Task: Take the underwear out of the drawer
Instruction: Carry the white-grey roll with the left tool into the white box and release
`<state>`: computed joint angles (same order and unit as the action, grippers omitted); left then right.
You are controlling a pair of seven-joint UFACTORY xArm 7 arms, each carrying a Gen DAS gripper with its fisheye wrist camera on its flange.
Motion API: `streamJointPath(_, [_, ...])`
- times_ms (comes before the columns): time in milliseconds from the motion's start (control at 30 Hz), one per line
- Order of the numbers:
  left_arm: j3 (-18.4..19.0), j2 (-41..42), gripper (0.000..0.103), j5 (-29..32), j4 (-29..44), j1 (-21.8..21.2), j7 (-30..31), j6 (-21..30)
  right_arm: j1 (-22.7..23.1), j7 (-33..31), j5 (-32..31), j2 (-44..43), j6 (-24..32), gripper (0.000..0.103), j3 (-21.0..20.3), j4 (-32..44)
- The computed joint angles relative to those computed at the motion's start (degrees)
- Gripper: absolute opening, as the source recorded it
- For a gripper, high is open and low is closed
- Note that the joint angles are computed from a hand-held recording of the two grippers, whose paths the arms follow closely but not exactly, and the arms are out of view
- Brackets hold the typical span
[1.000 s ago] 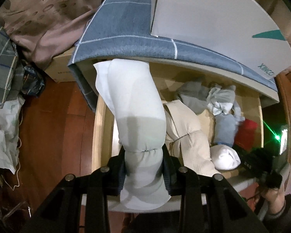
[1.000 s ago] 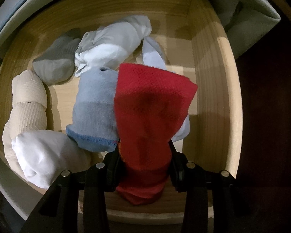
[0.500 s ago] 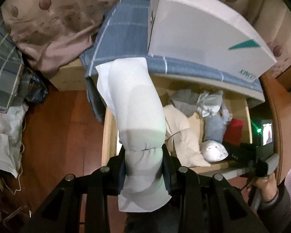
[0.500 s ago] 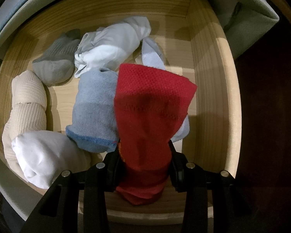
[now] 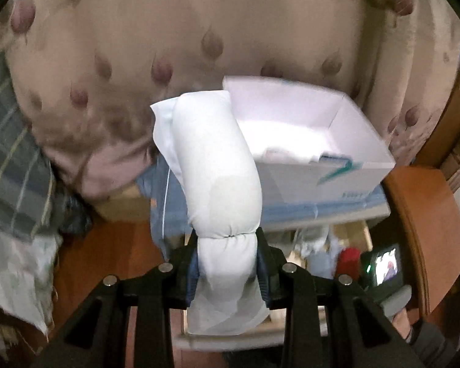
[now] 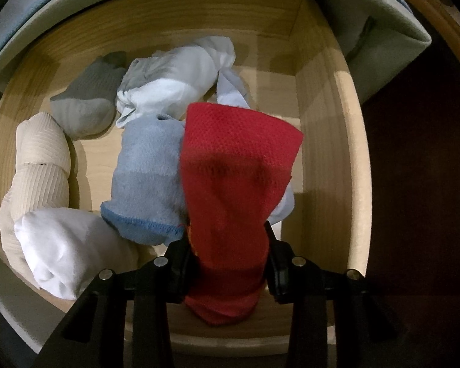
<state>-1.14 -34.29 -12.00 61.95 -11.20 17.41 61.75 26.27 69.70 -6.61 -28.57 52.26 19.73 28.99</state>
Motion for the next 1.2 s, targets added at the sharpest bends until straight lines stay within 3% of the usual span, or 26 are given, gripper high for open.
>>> streamJointPath(300, [-3.4, 13.4, 0.032, -1.1, 13.8, -3.2, 1.1, -7.0, -0.1, 2.3, -1.4, 1.4, -0.1, 0.034, 0.9, 1.1])
streamJointPath(633, [-6.4, 30.6, 0.032, 1.3, 25.8, -4.3, -2.5, -6.2, 0.3, 3.5, -2.6, 2.8, 0.8, 0.034, 1.1, 2.9])
streamJointPath(967, [-7.4, 35.9, 0.032, 7.2, 24.8, -5.6, -6.2, -5.2, 0.5, 2.9, -2.5, 1.1, 1.9, 0.034, 1.2, 2.3])
streamJointPath(1200, [-7.1, 36.1, 0.032, 8.3, 23.5, -5.5, -8.1, -4.8, 0.6, 2.8, -2.5, 1.0, 2.1, 0.034, 1.0, 2.6])
